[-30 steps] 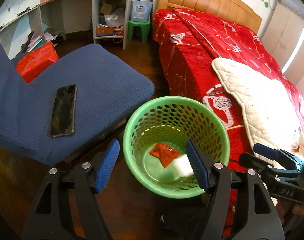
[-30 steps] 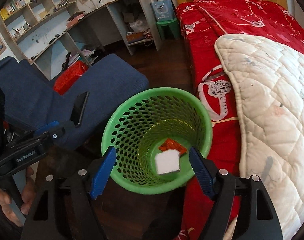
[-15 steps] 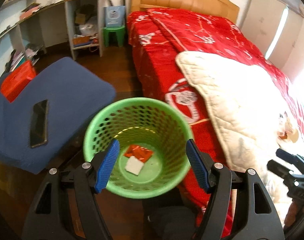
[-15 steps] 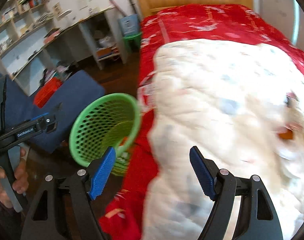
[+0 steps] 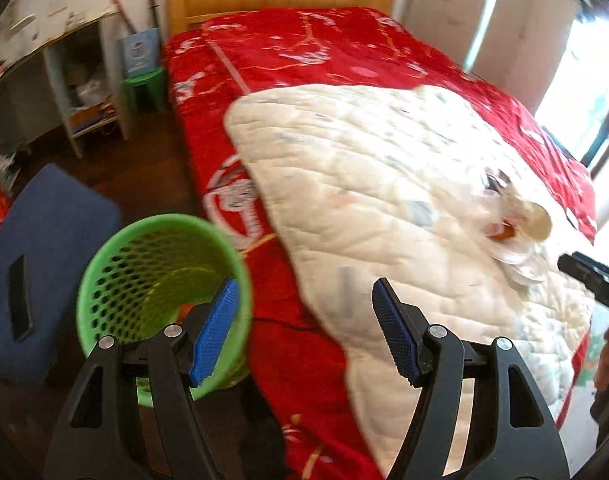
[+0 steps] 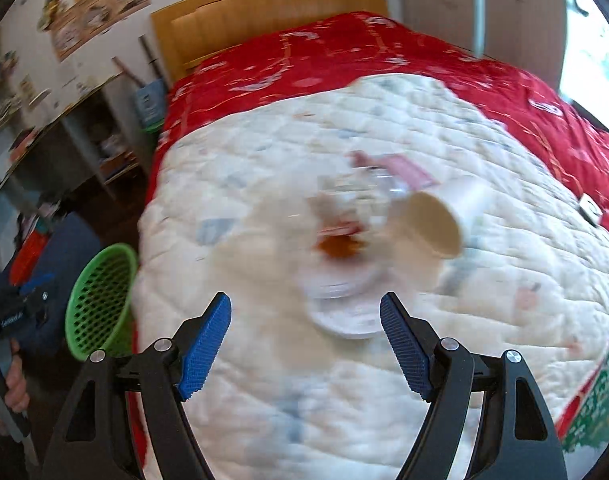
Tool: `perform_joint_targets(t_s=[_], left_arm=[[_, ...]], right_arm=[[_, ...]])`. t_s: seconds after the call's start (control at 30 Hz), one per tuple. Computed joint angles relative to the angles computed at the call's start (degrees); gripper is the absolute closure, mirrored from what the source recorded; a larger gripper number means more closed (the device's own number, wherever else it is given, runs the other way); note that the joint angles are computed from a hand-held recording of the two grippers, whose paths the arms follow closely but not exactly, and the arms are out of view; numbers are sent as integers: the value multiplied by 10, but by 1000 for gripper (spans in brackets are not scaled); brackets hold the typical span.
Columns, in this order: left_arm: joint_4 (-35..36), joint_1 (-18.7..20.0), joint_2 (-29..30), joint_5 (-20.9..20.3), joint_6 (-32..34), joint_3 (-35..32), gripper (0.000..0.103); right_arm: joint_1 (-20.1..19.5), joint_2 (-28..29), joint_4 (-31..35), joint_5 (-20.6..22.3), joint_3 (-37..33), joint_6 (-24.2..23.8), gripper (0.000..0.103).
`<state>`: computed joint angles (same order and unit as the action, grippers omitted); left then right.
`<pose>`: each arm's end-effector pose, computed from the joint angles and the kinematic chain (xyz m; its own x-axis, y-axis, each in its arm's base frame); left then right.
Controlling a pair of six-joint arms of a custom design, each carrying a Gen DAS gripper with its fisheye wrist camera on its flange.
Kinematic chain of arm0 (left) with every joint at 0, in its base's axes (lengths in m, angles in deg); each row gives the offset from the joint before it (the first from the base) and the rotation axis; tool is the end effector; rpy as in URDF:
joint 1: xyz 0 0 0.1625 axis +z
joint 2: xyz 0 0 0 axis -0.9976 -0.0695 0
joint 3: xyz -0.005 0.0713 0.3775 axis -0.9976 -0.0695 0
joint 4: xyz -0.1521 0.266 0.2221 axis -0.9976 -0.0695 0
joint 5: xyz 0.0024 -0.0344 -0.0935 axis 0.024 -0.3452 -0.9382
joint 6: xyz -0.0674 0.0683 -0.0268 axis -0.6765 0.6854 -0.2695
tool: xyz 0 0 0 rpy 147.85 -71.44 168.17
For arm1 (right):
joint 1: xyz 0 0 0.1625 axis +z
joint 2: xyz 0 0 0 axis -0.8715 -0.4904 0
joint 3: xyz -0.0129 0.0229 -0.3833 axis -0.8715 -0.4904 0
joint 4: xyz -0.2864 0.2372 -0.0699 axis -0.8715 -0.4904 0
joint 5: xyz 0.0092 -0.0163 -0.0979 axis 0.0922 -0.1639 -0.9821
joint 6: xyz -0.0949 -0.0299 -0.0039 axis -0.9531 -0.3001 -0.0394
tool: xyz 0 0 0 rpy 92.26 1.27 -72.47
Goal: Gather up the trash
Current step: 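Grasp the clear plastic cup with the left gripper while the right approaches the crumpled tissue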
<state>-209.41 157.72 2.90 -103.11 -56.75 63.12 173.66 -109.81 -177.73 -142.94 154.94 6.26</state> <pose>0.0179 -0.5661 0.3628 -0.7942 0.0677 -0.6038 0.4083 0.7954 -0.4479 0.3253 -0.5913 0.0102 -0.7943 -0.0558 0.6049 -0.4123 0.7808 -0.4694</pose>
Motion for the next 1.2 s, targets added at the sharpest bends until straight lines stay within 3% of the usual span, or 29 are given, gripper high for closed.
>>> perform_joint_targets(t_s=[0.33,0.57,0.83,1.2], left_arm=[[28,-30,51,-42,-6,-18,34],[35,-51,116,-79,17,-66,37],[71,-50,212,-115,25,-158,47],[124,-30,286,-163,15,-243,48]], right_arm=[[-38,-33,-13,15,51,-3,29],[-48,-36,-27,31,61,-13,29],[-57,-45,-32,46,61,-29,29],[-63,-46,-31,57,48,-48,29]])
